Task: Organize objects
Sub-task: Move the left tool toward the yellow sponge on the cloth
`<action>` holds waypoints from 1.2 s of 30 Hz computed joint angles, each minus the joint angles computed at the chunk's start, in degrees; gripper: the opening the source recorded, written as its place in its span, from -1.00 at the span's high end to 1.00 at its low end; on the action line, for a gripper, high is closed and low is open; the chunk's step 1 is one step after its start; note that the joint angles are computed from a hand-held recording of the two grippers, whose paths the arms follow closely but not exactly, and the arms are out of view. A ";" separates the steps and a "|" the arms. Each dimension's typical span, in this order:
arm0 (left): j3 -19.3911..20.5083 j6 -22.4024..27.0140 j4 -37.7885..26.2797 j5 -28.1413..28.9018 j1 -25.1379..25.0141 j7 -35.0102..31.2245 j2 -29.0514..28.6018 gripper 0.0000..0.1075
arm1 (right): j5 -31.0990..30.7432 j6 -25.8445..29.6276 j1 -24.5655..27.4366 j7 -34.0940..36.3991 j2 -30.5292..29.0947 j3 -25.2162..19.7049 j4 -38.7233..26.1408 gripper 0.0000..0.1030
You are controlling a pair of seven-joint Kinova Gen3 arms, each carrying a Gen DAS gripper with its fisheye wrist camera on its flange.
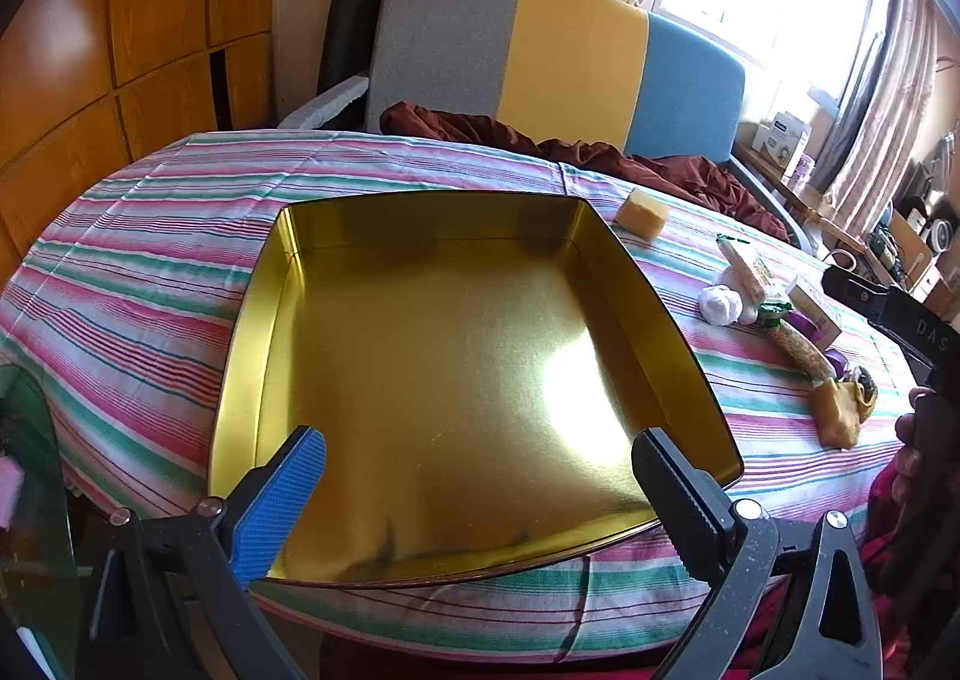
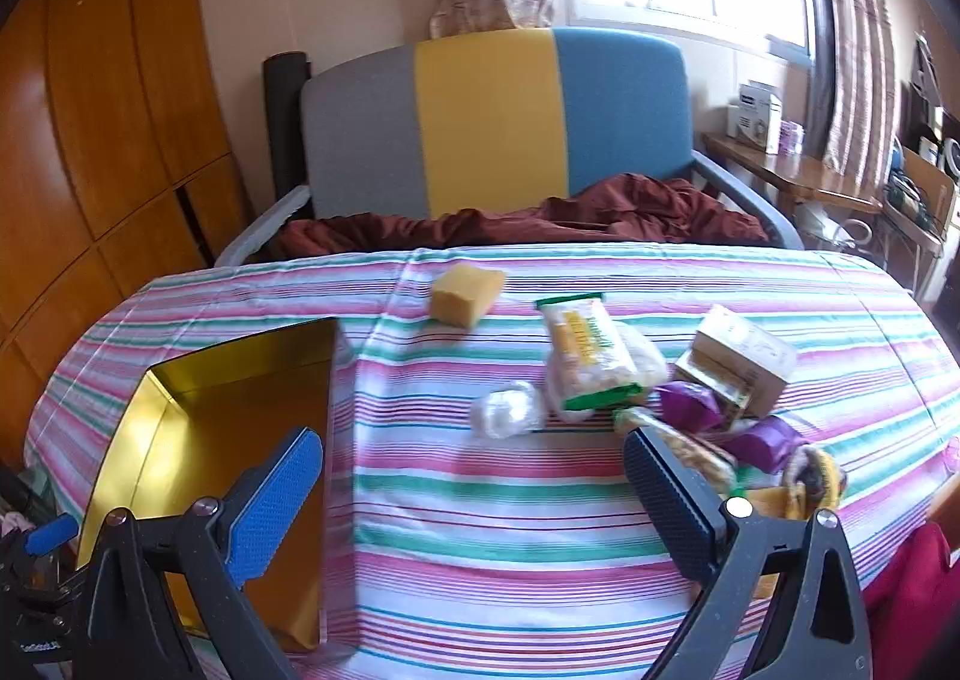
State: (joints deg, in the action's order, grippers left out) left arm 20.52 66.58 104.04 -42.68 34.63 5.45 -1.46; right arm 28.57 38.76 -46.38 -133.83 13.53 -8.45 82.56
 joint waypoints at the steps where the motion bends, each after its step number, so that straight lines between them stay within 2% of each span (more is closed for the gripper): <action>1: -0.07 -0.32 0.01 0.00 -0.05 -0.10 0.04 -0.91 | -0.35 0.05 0.55 0.12 -0.11 0.23 0.11 -0.98; 6: -0.23 -0.81 0.03 0.08 -0.13 -0.29 0.12 -0.91 | -1.27 1.32 3.03 0.35 -0.56 1.10 0.16 -0.98; 9: -0.71 -2.76 0.49 1.01 -0.66 -0.76 -0.47 -0.91 | -1.41 1.43 4.77 0.77 -1.27 1.44 0.43 -0.98; 14: -1.10 -8.02 1.84 3.10 -2.59 -2.63 -2.18 -0.91 | -7.82 0.22 11.35 2.76 -2.22 2.09 -0.02 -0.99; 16: -0.73 -8.52 1.11 3.34 -3.30 -4.27 -1.92 -0.91 | -11.24 -0.72 14.70 3.03 -2.19 2.75 0.01 -0.99; 21: -0.93 -11.18 -1.05 2.73 -4.63 -9.08 -1.27 -0.91 | -13.15 -0.75 18.58 -0.49 -0.61 5.15 0.55 -0.99; 23: -1.34 -11.11 -3.40 2.43 -5.02 -12.54 -0.09 -0.91 | -14.12 -1.44 19.57 -1.01 -0.32 5.21 1.59 -0.99; 26: -2.89 -13.39 -6.90 5.40 -6.73 -19.53 1.59 -0.91 | -19.52 -2.15 23.13 1.46 0.25 3.24 2.14 -0.99; 28: -1.62 -14.32 -10.50 8.35 -10.32 -24.19 3.97 -0.91 | -20.50 -4.09 22.93 2.23 -0.28 3.79 3.07 -0.99; 30: -3.79 -14.03 -14.27 10.51 -9.82 -28.85 6.23 -0.91 | -20.74 -5.27 22.91 3.19 -0.68 3.74 3.66 -0.99; 32: -8.02 -11.78 -19.58 11.53 -6.83 -32.89 9.75 -0.91 | -24.32 -6.07 24.88 6.67 -0.69 2.32 3.94 -0.99; 36: -10.73 -5.99 -30.20 9.88 -5.18 -38.80 18.00 -0.91 | -27.47 -6.69 25.55 11.14 -0.48 1.55 3.75 -0.99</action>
State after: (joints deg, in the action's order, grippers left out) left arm 9.79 60.58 73.84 -32.80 29.46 -33.35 16.55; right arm 1.10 32.07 -20.83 -122.68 13.05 -6.89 86.30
